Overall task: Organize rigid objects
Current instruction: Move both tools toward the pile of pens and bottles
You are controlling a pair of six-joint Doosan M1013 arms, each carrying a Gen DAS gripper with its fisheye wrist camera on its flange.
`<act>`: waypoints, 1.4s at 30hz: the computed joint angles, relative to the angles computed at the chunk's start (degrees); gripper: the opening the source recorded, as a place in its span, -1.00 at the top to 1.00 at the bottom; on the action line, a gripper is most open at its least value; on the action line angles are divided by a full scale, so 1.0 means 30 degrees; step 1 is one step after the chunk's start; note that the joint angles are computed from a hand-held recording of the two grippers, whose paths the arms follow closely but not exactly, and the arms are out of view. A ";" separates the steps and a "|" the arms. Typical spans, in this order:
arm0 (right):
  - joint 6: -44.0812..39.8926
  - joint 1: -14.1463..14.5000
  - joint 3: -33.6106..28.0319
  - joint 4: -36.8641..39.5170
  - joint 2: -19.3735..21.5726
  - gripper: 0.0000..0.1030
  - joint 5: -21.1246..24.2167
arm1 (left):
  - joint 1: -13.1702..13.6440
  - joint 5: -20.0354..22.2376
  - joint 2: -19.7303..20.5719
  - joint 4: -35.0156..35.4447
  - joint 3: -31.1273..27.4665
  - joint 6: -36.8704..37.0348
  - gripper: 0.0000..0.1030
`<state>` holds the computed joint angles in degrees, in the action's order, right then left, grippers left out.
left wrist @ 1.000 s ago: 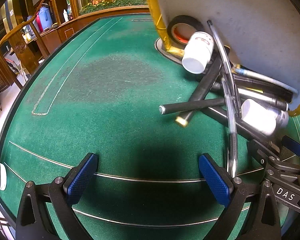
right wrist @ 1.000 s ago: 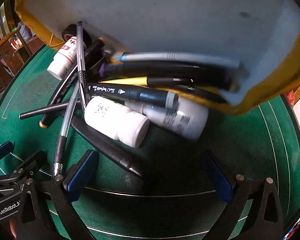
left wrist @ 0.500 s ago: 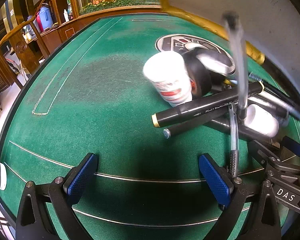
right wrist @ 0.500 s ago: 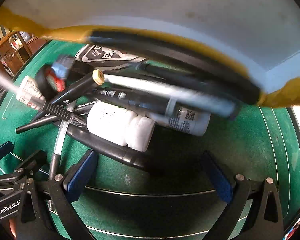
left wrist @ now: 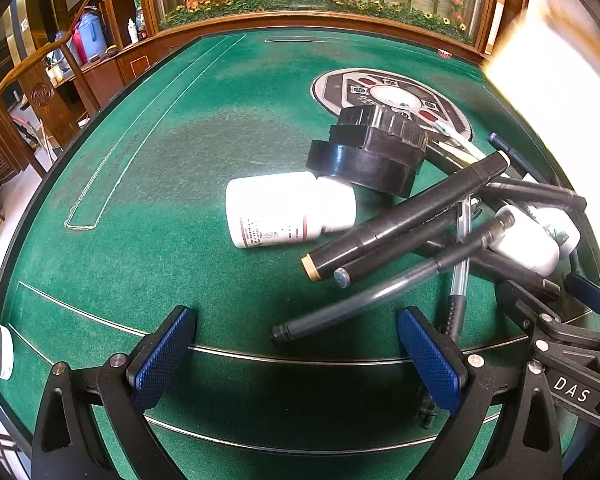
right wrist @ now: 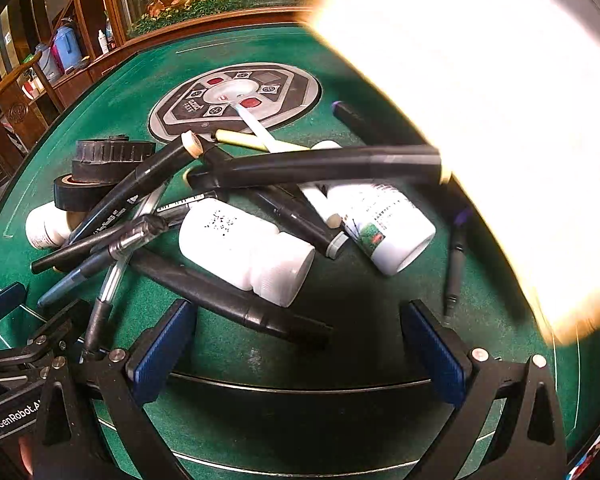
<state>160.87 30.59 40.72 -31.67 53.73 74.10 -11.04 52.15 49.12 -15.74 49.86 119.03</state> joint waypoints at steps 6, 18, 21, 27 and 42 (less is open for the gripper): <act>0.0068 0.0031 -0.0023 0.0000 0.0030 -1.00 0.0018 | 0.0012 0.0007 0.0000 0.0012 -0.0015 -0.0040 -0.99; 0.0121 0.0001 -0.0226 -0.0008 0.0165 -1.00 0.0122 | 0.0024 -0.0091 -0.0046 0.0137 0.0074 -0.0272 -0.99; 0.0146 0.0005 -0.0129 -0.0012 0.0105 -1.00 0.0091 | 0.0009 -0.0076 -0.0026 0.0182 0.0030 -0.0349 -0.99; 0.0147 0.0005 -0.0143 -0.0005 0.0112 -1.00 0.0103 | 0.0001 -0.0057 -0.0015 0.0203 0.0011 -0.0351 -0.99; 0.0263 0.0025 -0.0164 -0.0038 0.0152 -1.00 0.0104 | 0.0641 0.0306 -0.0367 -0.1153 0.0472 0.0625 -0.99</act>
<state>161.66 30.66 40.23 -31.79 54.19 74.41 -9.12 53.06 48.02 -19.20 51.28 120.90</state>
